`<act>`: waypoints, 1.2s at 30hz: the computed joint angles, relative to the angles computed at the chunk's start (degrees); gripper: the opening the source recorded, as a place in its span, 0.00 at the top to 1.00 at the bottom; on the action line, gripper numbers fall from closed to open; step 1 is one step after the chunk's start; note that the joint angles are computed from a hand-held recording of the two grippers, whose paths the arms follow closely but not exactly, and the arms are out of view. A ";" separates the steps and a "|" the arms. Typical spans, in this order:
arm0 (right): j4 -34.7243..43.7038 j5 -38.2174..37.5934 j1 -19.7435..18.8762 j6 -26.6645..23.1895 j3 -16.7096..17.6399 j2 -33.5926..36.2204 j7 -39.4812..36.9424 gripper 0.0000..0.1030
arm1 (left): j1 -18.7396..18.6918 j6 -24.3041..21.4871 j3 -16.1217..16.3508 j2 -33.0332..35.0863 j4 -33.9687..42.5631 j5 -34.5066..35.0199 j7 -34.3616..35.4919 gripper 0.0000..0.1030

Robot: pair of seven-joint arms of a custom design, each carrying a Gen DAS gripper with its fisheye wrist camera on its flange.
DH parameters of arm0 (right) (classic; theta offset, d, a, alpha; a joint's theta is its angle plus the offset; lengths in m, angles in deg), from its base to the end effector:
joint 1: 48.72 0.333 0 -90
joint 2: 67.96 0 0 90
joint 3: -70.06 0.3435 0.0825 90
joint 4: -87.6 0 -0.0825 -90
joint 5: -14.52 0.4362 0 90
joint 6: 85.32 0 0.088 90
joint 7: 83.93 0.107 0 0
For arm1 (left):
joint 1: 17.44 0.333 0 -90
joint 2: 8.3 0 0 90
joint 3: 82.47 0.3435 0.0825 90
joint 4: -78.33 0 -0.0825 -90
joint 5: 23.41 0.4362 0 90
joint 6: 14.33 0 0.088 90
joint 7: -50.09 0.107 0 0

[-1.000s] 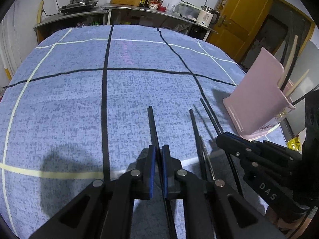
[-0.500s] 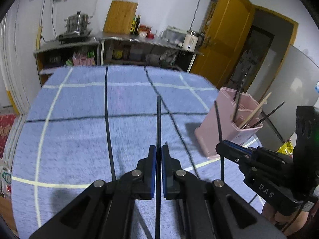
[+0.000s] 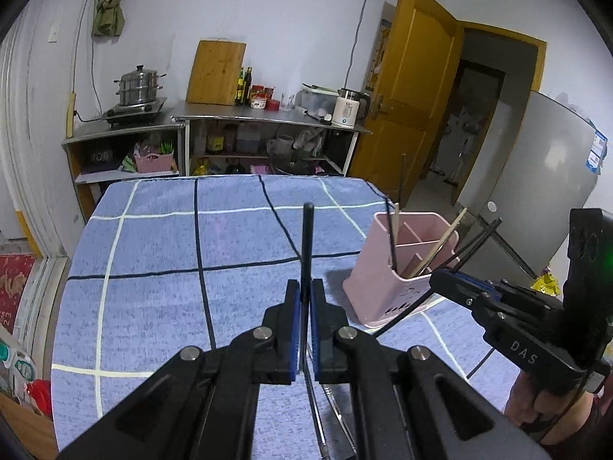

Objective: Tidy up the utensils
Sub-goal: 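Lift both black chopsticks and carry them over the pink basket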

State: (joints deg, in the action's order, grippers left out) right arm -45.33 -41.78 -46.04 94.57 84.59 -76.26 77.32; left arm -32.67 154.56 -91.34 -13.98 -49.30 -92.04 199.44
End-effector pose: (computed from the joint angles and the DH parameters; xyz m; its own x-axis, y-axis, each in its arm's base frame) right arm 0.5070 0.2376 0.4787 0.1431 -0.9740 -0.1754 -0.5961 0.0567 -0.8009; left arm 0.5520 -0.1818 0.4782 -0.4450 -0.8694 0.2147 -0.6094 0.1183 -0.7840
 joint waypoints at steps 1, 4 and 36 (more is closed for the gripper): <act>-0.27 0.02 -0.03 0.08 -0.09 -0.42 0.12 0.95 | -0.01 -0.04 -0.03 -0.18 0.01 0.09 -0.04 0.95; -0.61 -0.17 -0.78 0.29 0.25 -0.98 0.33 0.95 | -0.26 -0.45 0.09 -0.62 0.10 -0.30 0.43 0.95; -5.49 19.02 -22.85 5.38 13.68 -13.93 -12.44 0.95 | -2.71 -5.89 -3.23 3.50 12.77 -0.04 -0.90 0.95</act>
State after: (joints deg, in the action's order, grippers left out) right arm -50.82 -22.76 -68.89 99.95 98.27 -90.19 64.88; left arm -35.38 148.67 -94.57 -10.47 -36.53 -92.08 198.54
